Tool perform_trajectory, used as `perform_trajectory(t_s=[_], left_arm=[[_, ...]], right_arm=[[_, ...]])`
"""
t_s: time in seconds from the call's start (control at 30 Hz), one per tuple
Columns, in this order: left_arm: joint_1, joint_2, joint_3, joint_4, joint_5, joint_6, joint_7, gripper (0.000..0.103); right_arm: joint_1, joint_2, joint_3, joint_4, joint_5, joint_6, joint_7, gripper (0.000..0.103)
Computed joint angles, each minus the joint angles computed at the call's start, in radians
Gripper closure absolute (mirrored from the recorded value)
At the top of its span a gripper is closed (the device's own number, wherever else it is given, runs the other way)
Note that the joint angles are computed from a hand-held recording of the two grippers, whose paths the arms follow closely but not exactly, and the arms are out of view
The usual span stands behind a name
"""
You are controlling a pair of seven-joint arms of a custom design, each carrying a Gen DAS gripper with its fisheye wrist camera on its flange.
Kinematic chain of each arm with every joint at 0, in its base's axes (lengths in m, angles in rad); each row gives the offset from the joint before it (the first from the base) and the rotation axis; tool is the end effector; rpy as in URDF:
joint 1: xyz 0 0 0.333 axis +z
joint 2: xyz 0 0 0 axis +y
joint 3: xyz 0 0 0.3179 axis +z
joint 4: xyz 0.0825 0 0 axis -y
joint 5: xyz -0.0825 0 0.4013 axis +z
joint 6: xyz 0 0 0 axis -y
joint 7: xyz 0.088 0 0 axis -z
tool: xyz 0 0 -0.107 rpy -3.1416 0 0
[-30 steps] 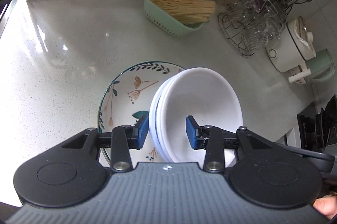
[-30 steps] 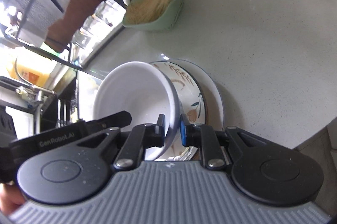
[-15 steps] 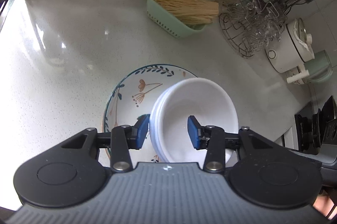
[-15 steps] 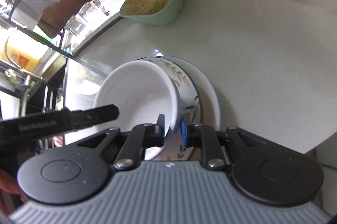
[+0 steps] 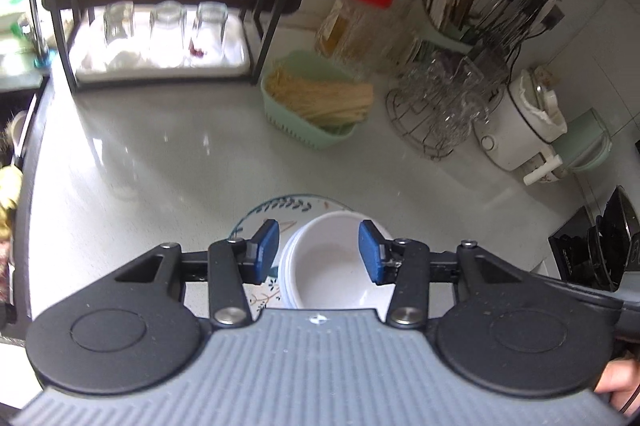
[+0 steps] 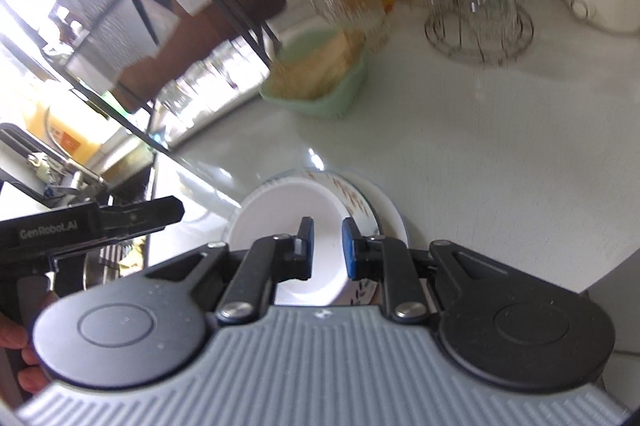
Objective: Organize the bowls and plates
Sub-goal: 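Lower the stacked bowls onto the floral plates with both grippers, then open both grippers and lift them off the stacked bowls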
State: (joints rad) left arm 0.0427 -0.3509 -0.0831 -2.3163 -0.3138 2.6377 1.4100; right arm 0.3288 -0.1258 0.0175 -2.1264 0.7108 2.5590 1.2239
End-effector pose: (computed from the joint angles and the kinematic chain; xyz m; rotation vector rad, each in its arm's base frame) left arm 0.5054 -0.0163 0.5513 -2.2303 1.5800 -0.9248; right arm 0.5402 0.1851 0.5192 -1.8480 1.5091 0.0079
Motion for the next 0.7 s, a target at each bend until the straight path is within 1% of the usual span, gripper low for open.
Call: perform_trajectory(t_s=[0.1,0.17,0.2,0.23,0.3,0.33,0.37,0.4,0.43,0.5,0.57,0.6,0.67,0.7], left_arm=[[0.024,-0.064,-0.043,-0.015,0.069,0.018,-0.058,0.053],[0.053,-0.114,-0.090,-0.026,0.137,0.033,-0.129,0.053],[0.066,-0.142,-0.112,-0.033,0.167,0.040,-0.166,0.051],[0.077,-0.169,-0.133,-0.040,0.193,0.047,-0.203,0.045],[0.108,-0.223,-0.182,-0.058,0.249,0.059,-0.290,0.037],[0.130,-0.250,-0.213,-0.066,0.282,0.057,-0.339,0.035],[0.151,-0.281,-0.244,-0.071,0.315,0.044,-0.389,0.032],[0.163,-0.308,-0.266,-0.078,0.341,0.029,-0.431,0.025],[0.166,-0.334,-0.283,-0.086,0.362,0.017,-0.465,0.019],[0.149,-0.382,-0.301,-0.104,0.386,-0.011,-0.513,0.012],[0.135,-0.431,-0.323,-0.119,0.405,-0.062,-0.566,0.010],[0.134,-0.461,-0.343,-0.129,0.416,-0.087,-0.604,0.009],[0.127,-0.508,-0.378,-0.141,0.447,-0.139,-0.658,0.008],[0.121,-0.531,-0.396,-0.144,0.464,-0.172,-0.682,0.008]], right_arm=[[0.006,-0.045,-0.015,-0.010,0.042,0.016,-0.062,0.084],[0.016,-0.084,-0.033,-0.025,0.084,0.032,-0.126,0.084],[0.021,-0.105,-0.043,-0.035,0.100,0.043,-0.157,0.084],[0.028,-0.125,-0.052,-0.044,0.117,0.056,-0.187,0.084],[0.041,-0.166,-0.075,-0.066,0.142,0.066,-0.238,0.084],[0.048,-0.187,-0.087,-0.078,0.151,0.071,-0.266,0.084],[0.056,-0.211,-0.101,-0.093,0.161,0.076,-0.301,0.084],[0.063,-0.235,-0.114,-0.110,0.167,0.079,-0.334,0.084],[0.068,-0.258,-0.127,-0.124,0.167,0.078,-0.356,0.084],[0.079,-0.308,-0.155,-0.158,0.170,0.073,-0.403,0.084],[0.090,-0.359,-0.179,-0.197,0.165,0.077,-0.451,0.082],[0.091,-0.383,-0.190,-0.216,0.154,0.075,-0.465,0.080],[0.107,-0.426,-0.221,-0.254,0.159,0.081,-0.502,0.058],[0.111,-0.449,-0.233,-0.276,0.158,0.090,-0.518,0.052]])
